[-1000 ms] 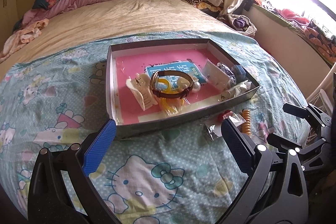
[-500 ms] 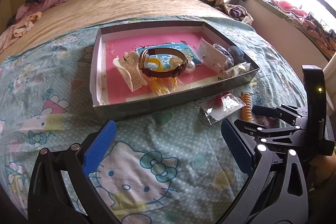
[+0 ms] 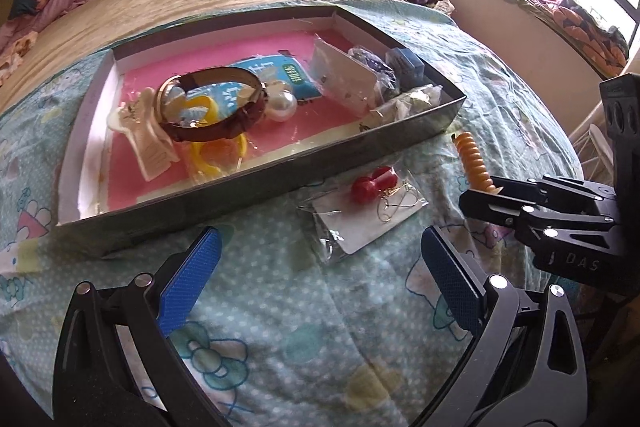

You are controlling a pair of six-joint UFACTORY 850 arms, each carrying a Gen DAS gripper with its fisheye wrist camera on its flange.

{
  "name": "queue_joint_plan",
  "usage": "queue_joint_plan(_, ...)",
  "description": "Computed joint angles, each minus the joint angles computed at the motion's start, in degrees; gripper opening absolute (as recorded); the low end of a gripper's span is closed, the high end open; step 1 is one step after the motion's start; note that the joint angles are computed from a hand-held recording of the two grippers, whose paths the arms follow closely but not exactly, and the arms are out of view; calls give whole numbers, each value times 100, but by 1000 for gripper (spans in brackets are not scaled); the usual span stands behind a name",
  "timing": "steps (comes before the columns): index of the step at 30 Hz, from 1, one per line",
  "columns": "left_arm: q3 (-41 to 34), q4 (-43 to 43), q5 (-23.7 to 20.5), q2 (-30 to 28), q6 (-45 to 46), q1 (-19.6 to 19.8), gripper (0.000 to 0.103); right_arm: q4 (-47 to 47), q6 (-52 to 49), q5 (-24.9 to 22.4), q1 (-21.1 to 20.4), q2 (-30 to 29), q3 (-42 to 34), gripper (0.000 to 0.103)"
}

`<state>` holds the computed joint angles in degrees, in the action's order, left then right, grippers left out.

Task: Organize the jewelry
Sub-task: 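Grasp red earring card with left tool while right tool grasps coiled beige hair tie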

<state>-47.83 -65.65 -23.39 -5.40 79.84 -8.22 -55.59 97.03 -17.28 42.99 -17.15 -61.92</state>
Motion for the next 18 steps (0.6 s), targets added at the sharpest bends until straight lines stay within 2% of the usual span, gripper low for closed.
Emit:
queue_joint_plan(6, -169, 127, -7, -284, -293, -237, 93, -1152, 1292, 25, -117, 480, 501, 34)
queue_joint_plan(10, -227, 97, 252, -386, -383, -414, 93, -1852, 2023, -109, -150, 750, 768, 34)
queue_joint_plan(18, -329, 373, 823, -510, -1444, -763, 93, -2659, 2970, -110, -266, 994, 1050, 34)
